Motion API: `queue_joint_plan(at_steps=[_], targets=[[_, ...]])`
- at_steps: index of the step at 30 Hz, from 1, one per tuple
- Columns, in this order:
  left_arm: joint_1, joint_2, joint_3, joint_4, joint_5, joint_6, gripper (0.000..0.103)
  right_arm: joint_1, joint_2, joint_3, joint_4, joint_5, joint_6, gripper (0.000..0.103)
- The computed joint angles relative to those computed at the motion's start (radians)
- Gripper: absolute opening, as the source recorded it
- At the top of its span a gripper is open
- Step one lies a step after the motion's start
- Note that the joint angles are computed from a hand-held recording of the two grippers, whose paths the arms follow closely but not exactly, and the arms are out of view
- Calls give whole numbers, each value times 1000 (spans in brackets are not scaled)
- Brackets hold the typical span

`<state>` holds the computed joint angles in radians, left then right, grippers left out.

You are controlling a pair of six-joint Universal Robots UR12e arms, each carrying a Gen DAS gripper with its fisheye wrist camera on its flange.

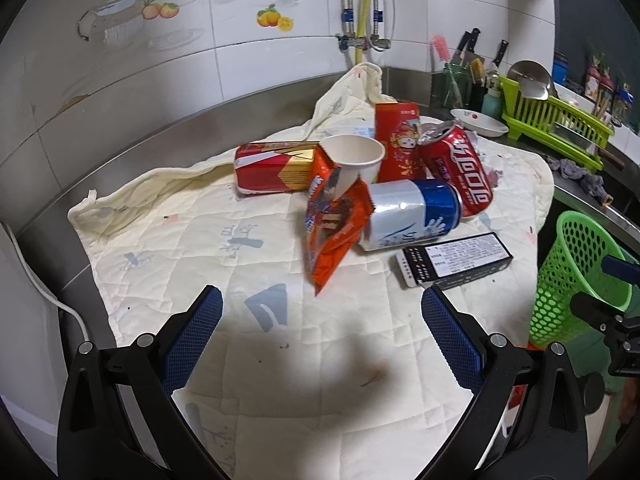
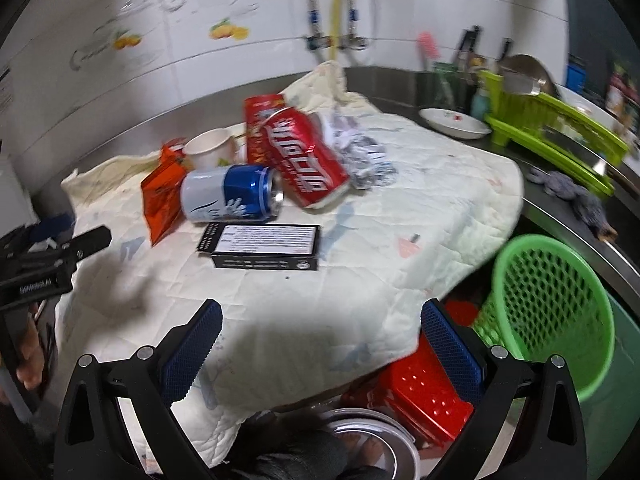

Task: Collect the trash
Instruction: 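Grasp the black box with the right tool while the left tool grasps the orange snack wrapper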

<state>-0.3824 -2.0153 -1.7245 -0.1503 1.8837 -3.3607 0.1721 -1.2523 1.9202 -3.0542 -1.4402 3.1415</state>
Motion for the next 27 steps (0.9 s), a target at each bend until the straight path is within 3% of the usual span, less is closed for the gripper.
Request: queue_joint_plan(at_steps=[10,16,27], targets=[[30,-10,16,-30,-61,-31,98,-10,66,-104,110,120,-235,96],[35,-25,35,-45,-68,-18,98,-13,110,-181,223,184,-383,96],[51,-42,57,-80,-97,-31,97,-3,182,-299,398,204,-608,96]])
